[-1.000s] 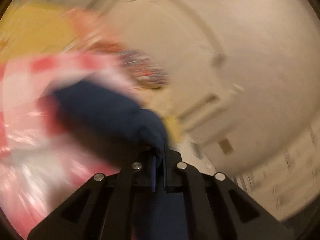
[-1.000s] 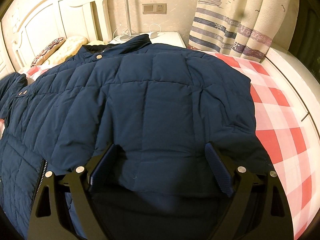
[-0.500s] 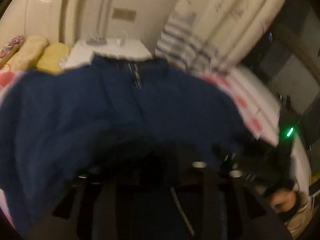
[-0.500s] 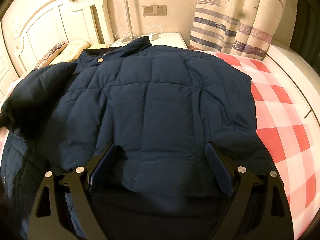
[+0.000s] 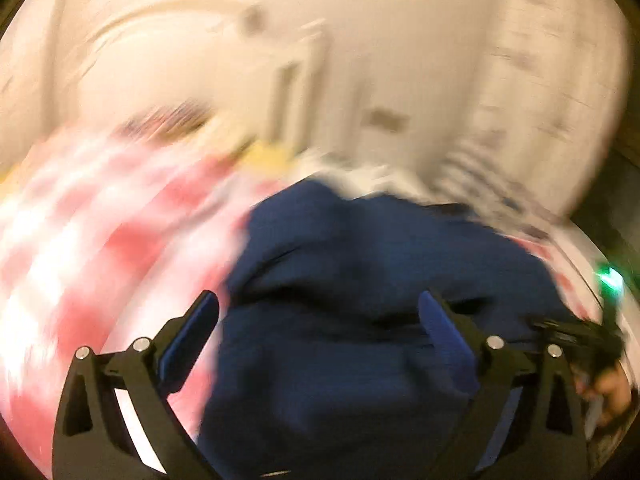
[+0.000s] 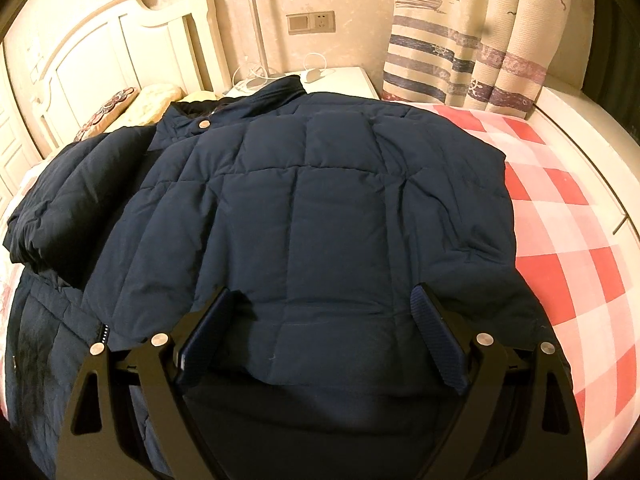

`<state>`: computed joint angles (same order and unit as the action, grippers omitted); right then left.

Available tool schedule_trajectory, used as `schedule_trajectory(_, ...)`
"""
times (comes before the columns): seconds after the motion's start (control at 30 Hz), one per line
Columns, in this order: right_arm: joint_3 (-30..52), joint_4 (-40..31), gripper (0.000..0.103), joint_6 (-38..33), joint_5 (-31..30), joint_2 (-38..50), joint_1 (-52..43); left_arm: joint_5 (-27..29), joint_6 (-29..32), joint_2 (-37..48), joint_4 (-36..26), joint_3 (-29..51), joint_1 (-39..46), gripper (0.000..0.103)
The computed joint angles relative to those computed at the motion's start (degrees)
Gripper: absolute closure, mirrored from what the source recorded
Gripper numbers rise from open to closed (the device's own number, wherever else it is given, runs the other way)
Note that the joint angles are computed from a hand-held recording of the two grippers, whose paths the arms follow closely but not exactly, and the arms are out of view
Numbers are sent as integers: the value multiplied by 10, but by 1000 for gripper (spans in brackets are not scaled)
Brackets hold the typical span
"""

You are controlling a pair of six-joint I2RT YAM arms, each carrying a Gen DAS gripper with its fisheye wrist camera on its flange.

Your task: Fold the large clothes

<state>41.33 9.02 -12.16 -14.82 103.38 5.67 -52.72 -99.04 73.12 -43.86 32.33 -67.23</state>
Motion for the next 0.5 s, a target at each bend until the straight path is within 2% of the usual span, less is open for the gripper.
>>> schedule_trajectory(0.03, 0, 0, 15, -1, 1, -1, 1, 26, -35, -16, 4, -30, 11, 11)
schedule_trajectory(0.1, -10, 8, 16, -6, 4, -12, 5, 37, -70, -21, 10, -57, 16, 12)
schedule_trajectory(0.17, -31, 21, 16, -23, 5, -38, 18, 51, -70, -2, 24, -67, 24, 11)
schedule_trajectory(0.2, -45, 29, 16, -32, 9, -55, 29, 62, -55, 10, 40, -70, 29, 11)
schedule_trajectory(0.27, -87, 56, 16, -60, 17, -110, 73, 87, 16, 11, 88, -76, 69, 10)
schedule_trajectory(0.37, -128, 78, 16, -93, 53, -181, 175, 140, 76, 35, 124, -73, 131, 7)
schedule_trajectory(0.4, -128, 75, 18, -100, 65, -189, 202, 168, 95, 49, 136, -74, 156, 7)
schedule_trajectory(0.5, -104, 90, 29, -126, 141, -161, 312, 169, 123, 79, 137, -61, 167, 5)
